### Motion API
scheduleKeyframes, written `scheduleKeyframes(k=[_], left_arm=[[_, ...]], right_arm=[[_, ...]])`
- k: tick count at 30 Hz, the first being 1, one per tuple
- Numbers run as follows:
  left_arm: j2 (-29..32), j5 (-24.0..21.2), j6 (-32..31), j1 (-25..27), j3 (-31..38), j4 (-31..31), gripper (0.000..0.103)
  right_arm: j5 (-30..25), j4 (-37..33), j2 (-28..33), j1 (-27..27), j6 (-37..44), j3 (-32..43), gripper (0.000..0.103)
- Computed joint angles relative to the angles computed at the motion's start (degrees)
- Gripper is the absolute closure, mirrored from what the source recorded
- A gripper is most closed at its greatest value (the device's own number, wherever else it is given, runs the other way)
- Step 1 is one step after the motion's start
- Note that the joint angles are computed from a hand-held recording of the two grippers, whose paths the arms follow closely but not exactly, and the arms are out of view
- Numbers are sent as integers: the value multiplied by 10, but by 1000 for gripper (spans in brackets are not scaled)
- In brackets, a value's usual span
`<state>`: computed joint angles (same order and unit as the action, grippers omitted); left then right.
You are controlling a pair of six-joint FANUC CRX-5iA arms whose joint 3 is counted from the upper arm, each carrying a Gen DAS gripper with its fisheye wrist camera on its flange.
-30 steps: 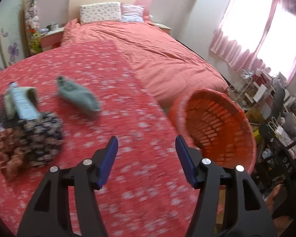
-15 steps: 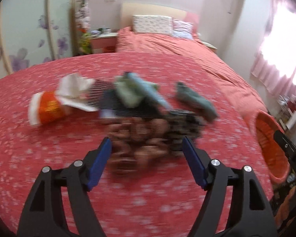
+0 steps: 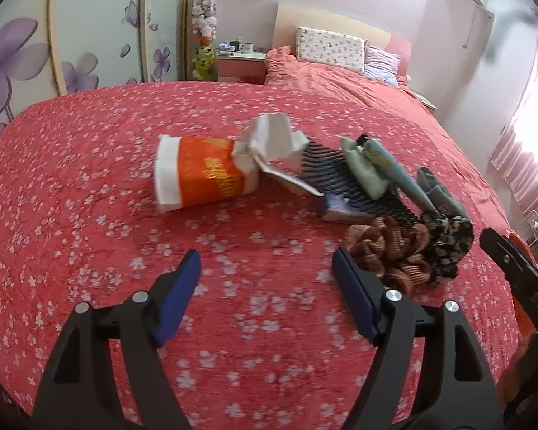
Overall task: Collect trash
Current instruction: 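Return both tools to the bed pile, then grasp the black floral scrunchie with the right tool while the left tool grasps the brown plaid scrunchie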
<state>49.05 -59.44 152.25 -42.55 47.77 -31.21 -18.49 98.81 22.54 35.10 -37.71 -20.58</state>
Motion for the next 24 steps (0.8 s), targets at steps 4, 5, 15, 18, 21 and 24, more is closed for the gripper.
scheduleKeyframes(k=[4,5,15,18,21,24], left_arm=[[-9,13,3,6,-22,7,29],[-11,17,4,7,-26,8,29],[14,18,-24,11,5,33,29],[24,19,-34,10,18,42,29],[38,15,-47,8,41,51,29],[48,19,-60,7,55,62,29]], right_arm=[[-18,-101,35,26,95,42,49],[-23,-125,41,31,115,49,49],[-8,-214,55,37,193,64,83],[-1,-178,49,30,157,52,90],[2,-142,39,22,121,38,93],[-7,-107,28,16,82,22,94]])
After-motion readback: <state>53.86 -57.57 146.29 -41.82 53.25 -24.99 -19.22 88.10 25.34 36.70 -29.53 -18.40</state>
